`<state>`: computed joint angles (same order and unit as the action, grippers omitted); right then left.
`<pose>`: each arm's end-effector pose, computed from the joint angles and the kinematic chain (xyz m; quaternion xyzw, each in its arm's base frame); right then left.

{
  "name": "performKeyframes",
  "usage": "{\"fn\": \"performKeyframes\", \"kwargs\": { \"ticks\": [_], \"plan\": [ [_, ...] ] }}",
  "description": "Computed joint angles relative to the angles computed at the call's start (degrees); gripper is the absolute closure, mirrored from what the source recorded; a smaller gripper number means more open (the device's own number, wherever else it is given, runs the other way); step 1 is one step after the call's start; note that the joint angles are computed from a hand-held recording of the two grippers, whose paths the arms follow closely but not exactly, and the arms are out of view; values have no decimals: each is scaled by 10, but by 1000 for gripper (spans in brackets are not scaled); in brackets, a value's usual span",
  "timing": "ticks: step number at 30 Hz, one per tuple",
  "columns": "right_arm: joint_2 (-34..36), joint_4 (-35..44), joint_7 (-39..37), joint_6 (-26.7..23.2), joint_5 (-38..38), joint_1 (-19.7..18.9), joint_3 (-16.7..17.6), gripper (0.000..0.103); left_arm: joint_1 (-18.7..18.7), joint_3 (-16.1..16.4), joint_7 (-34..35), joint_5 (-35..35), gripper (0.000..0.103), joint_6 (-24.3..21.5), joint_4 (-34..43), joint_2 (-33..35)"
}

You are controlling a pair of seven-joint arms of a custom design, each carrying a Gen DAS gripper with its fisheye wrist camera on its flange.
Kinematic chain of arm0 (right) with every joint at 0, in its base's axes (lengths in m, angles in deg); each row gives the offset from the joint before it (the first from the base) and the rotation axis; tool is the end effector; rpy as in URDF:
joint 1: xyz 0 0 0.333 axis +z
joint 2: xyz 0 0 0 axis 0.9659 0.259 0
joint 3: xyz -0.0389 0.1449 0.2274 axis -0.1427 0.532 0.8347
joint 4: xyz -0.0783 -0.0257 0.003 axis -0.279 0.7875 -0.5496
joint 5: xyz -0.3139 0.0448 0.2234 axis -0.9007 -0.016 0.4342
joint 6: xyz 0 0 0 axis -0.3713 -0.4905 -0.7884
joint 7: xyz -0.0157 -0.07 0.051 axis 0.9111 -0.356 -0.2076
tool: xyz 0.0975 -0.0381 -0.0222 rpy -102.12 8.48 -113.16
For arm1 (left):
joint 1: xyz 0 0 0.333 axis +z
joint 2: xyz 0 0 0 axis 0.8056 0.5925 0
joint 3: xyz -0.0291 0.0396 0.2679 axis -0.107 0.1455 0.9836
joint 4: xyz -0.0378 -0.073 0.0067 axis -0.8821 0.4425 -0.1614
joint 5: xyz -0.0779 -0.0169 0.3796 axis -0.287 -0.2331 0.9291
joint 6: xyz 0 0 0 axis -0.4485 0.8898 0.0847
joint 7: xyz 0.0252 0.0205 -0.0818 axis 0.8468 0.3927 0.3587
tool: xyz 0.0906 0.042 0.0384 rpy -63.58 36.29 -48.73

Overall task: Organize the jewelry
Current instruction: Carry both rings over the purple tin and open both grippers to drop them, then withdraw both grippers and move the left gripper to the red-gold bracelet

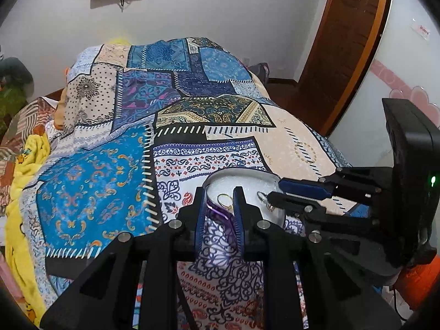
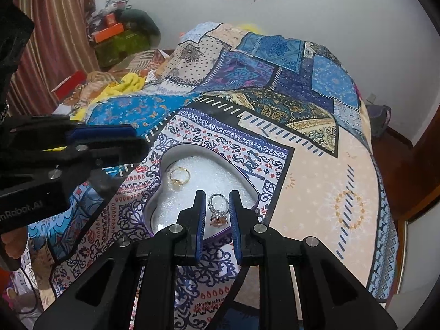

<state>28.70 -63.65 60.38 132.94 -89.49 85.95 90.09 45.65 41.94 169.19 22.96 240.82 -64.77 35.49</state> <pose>0.5438 0.1504 0.4621 -0.7023 0.6316 -0.2046 0.2568 0.6328 -0.3024 0.4464 -0.4211 0.8317 -0.3517 0.0848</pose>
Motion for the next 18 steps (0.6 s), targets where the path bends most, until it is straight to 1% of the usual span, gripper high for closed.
{"fn": "performKeyframes", "kwargs": {
  "ticks": [3,5,7,9,12,14,15,18],
  "plan": [
    [-20,-11,20,3,-16,-3,5,87,8,-3,6,-11,74,14,-29,-24],
    [-33,-20,37,7,-34,-9,11,83,11,-4,12,-21,73,20,-46,-40],
    [-52,-31,71,11,-71,-20,23,75,12,-2,14,-26,72,29,-63,-56],
    [-69,-42,96,16,-99,-30,34,69,13,-1,20,-36,70,37,-83,-75],
    [-97,-61,121,20,-124,-42,49,67,14,4,30,-51,66,47,-111,-103],
    [-114,-73,126,24,-124,-45,55,67,10,10,32,-53,63,50,-126,-119],
    [-122,-80,127,26,-124,-47,58,67,7,15,32,-52,61,51,-134,-127],
    [-145,-96,138,28,-133,-59,74,67,0,25,35,-53,56,58,-160,-151]
  ]
}}
